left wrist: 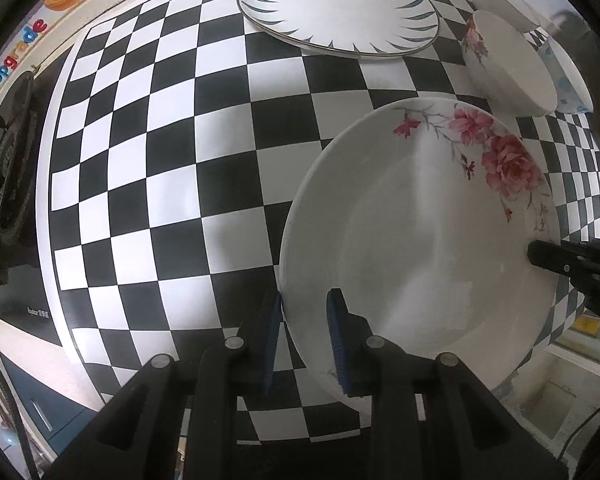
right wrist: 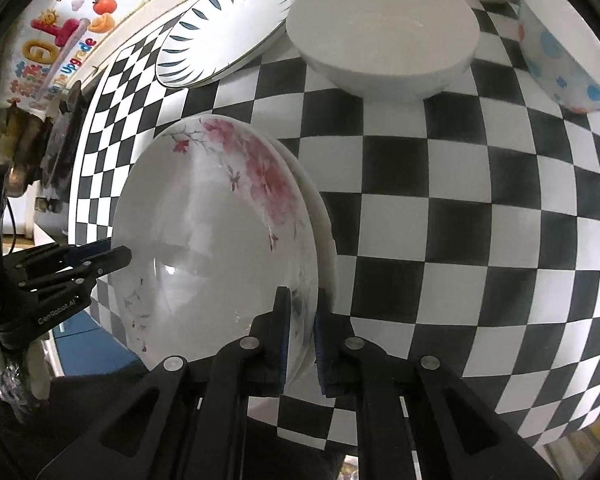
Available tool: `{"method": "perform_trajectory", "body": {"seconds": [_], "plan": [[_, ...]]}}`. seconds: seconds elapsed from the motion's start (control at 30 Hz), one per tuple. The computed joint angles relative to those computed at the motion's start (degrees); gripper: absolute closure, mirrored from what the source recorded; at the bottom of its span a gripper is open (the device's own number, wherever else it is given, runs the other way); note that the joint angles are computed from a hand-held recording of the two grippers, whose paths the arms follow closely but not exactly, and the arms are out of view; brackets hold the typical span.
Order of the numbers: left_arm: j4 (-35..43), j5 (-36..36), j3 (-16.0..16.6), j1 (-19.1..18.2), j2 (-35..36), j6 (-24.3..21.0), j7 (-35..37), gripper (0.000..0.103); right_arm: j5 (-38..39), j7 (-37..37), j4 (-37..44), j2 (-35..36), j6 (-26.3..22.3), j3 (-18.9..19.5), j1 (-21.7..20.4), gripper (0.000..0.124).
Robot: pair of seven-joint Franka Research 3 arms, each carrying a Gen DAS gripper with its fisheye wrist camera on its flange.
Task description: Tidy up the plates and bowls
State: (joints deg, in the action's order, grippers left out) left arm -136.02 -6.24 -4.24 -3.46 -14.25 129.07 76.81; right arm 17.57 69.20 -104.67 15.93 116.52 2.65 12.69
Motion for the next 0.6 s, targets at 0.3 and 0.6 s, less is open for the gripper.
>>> {"method": "perform_trajectory", "body": {"seconds": [0.3,0.6], "plan": [[-0.71,-0.66,-0.46,-0.44,-1.25,0.46,-2.55,0.081,-4.34,4.07,0.36,-0.70,0.04,-0.15,1.85,0.097],[-1.83,-1.54,0.37,-1.15,-6.27,1.64,-5.04,0.081,0.81,0.45,2.67,-2.37,-1.30,0.88,0.91,0.095]]}}
